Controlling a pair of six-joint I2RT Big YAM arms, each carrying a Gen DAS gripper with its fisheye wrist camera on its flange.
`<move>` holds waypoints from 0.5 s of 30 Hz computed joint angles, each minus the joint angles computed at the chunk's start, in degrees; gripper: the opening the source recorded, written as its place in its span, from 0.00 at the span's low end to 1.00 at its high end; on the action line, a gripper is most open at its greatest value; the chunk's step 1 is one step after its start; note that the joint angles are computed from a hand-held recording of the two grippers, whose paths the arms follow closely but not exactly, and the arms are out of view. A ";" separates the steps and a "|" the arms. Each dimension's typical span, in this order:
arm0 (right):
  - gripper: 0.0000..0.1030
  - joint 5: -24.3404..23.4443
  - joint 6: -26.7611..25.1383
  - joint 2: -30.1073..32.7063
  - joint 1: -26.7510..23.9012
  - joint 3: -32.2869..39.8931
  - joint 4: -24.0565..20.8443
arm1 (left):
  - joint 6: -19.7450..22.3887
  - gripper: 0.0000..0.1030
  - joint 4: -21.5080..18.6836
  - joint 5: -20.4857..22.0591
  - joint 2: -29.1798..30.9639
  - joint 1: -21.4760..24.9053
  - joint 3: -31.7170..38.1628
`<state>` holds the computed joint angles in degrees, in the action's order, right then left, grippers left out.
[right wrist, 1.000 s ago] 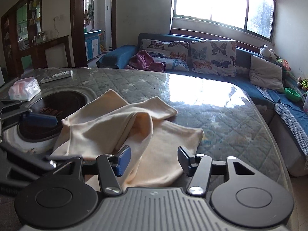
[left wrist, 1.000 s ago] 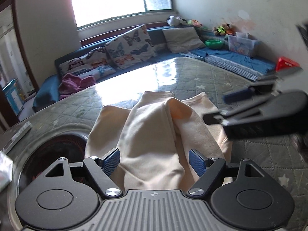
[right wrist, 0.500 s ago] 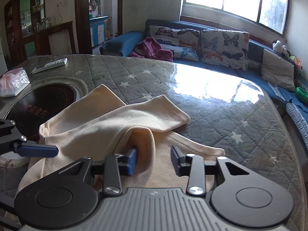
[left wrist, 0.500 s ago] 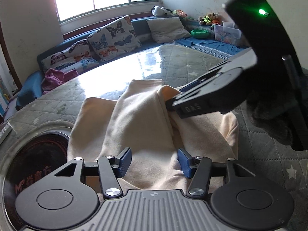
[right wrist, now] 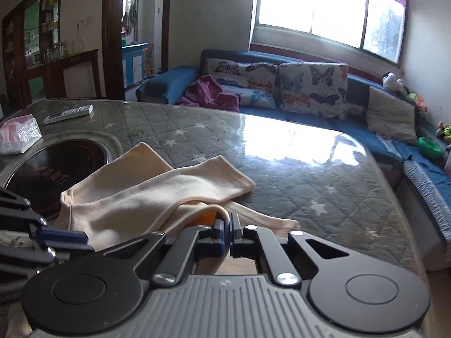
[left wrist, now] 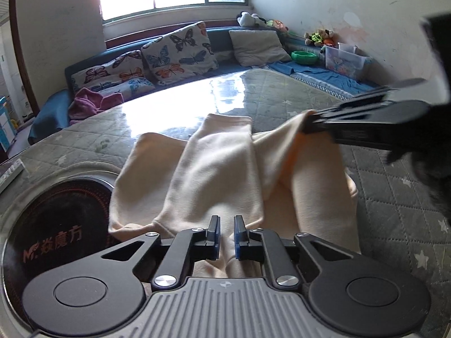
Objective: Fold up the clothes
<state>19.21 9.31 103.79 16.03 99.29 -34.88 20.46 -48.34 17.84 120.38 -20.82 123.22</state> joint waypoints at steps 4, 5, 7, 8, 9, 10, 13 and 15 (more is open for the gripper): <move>0.02 4.75 1.60 -5.05 0.63 -5.91 2.24 | -0.21 0.09 0.88 -0.27 -0.99 0.36 -1.25; 0.02 5.70 2.47 -6.38 0.79 -7.39 2.43 | -0.20 0.09 0.84 -0.29 -1.07 0.42 -1.29; 0.02 7.36 4.48 -8.98 1.15 -10.32 2.53 | -0.23 0.10 0.78 -0.31 -1.26 0.41 -1.35; 0.02 8.13 5.55 -10.23 1.36 -11.81 2.55 | -0.18 0.10 0.81 -0.23 -1.44 0.36 -1.45; 0.02 8.89 6.64 -11.47 1.58 -13.25 2.52 | -0.14 0.10 0.83 -0.15 -1.62 0.30 -1.56; 0.02 9.66 7.74 -12.71 1.80 -14.65 2.43 | -0.09 0.11 0.86 -0.12 -1.74 0.23 -1.57; 0.03 10.42 12.17 -15.14 2.09 -17.80 -0.36 | 0.21 0.15 0.13 -0.13 -1.13 -0.30 -0.03; 0.03 10.26 15.21 -16.43 2.09 -19.60 -2.75 | 0.26 0.22 -0.98 -0.66 0.07 -0.79 2.23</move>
<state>29.47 24.52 87.36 18.12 79.69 -37.63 20.72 -49.31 17.18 120.45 -21.61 125.45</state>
